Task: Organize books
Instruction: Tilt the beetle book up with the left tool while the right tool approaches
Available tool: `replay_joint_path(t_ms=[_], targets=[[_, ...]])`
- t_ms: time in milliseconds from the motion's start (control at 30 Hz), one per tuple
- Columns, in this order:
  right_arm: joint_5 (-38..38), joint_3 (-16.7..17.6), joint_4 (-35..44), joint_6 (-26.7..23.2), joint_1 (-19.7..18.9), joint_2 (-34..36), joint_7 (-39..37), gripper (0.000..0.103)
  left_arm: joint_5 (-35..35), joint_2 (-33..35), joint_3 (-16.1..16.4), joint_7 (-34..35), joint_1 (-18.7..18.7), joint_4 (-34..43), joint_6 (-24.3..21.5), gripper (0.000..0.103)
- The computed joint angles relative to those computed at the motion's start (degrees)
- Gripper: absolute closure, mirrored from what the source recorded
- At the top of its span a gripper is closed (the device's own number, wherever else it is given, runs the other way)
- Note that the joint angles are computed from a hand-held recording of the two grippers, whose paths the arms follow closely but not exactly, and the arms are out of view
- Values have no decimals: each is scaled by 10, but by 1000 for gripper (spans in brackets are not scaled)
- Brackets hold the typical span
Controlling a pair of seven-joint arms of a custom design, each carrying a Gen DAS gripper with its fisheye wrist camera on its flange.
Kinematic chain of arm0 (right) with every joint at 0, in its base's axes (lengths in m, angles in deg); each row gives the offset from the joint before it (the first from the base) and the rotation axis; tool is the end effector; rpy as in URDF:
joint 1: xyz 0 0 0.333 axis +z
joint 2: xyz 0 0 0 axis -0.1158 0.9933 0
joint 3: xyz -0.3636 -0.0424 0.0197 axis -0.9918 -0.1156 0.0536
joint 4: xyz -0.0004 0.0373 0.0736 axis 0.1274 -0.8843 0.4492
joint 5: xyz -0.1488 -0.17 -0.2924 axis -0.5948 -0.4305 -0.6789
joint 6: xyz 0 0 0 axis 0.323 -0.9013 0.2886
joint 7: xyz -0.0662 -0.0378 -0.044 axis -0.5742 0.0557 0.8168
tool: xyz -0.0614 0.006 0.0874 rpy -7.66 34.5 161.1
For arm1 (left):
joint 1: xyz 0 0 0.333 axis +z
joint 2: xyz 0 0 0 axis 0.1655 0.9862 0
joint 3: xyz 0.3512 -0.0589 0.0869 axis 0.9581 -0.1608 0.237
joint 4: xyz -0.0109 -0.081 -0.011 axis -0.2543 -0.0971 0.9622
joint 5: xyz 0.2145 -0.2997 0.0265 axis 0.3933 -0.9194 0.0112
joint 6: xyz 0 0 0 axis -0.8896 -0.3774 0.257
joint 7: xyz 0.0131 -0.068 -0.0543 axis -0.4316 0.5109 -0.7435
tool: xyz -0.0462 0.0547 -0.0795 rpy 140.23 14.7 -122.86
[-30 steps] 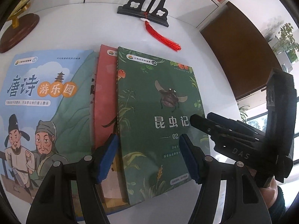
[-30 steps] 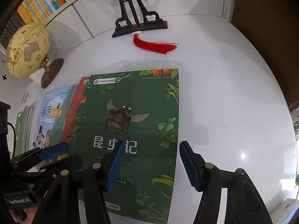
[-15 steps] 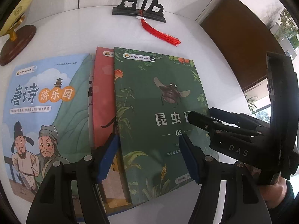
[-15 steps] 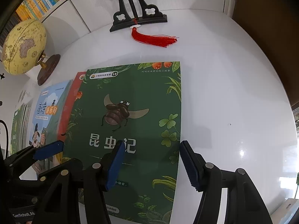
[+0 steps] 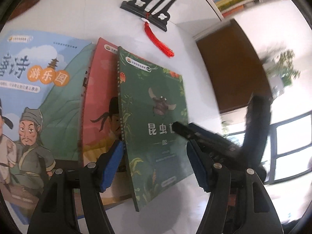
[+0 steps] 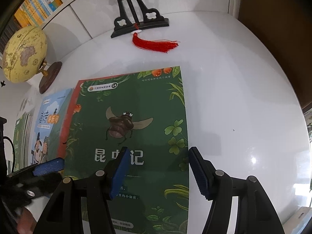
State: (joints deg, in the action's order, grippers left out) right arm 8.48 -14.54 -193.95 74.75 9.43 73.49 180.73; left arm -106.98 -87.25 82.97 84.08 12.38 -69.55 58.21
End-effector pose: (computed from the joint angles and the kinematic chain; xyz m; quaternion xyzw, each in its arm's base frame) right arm 0.3969 0.2222 0.4883 -0.5854 0.7837 -0.0796 0.1917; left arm 0.4539 -0.0254 0.5226 0.5538 -0.7399 0.3154 0.2153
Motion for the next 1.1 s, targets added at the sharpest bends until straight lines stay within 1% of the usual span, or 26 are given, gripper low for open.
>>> replay_joint_path(t_ms=[33, 167, 233, 333, 500, 567, 667, 733, 833, 900, 967, 1100], targets=[[0, 0, -1, 1, 0, 2, 1, 41, -11, 2, 3, 3, 0, 1, -6, 39], [-11, 4, -1, 6, -1, 6, 11, 30, -43, 3, 7, 4, 4, -3, -19, 39], [-25, 8, 5, -3, -2, 9, 18, 29, -63, 12, 11, -1, 8, -1, -33, 36], [-41, 8, 8, -11, 0, 10, 21, 29, -78, 29, 9, -11, 18, 5, -43, 36], [-23, 0, -17, 27, 0, -5, 25, 29, -121, 48, 9, -27, 37, 5, -68, 36], [-30, 6, -13, 18, -5, -4, 29, 29, -132, 53, 6, -36, 43, 5, -71, 36], [-59, 18, 1, -5, -10, 4, 38, 29, -131, 53, -2, -50, 46, 2, -57, 36], [-64, 16, -2, -2, -8, 3, 46, 29, -122, 48, -9, -69, 44, -5, -34, 36], [-50, 9, -12, 15, -3, -3, 47, 29, -94, 30, -20, -96, 34, -14, 15, 36], [-34, 5, -16, 19, 0, -7, 42, 29, -92, 21, -20, -116, 27, -23, 37, 36], [-15, 2, -23, 22, 3, -14, 37, 29, -98, 17, -15, -138, 22, -30, 47, 36], [26, 1, -46, 53, 5, -38, 34, 29, -91, 9, -12, -169, 17, -37, 62, 36]])
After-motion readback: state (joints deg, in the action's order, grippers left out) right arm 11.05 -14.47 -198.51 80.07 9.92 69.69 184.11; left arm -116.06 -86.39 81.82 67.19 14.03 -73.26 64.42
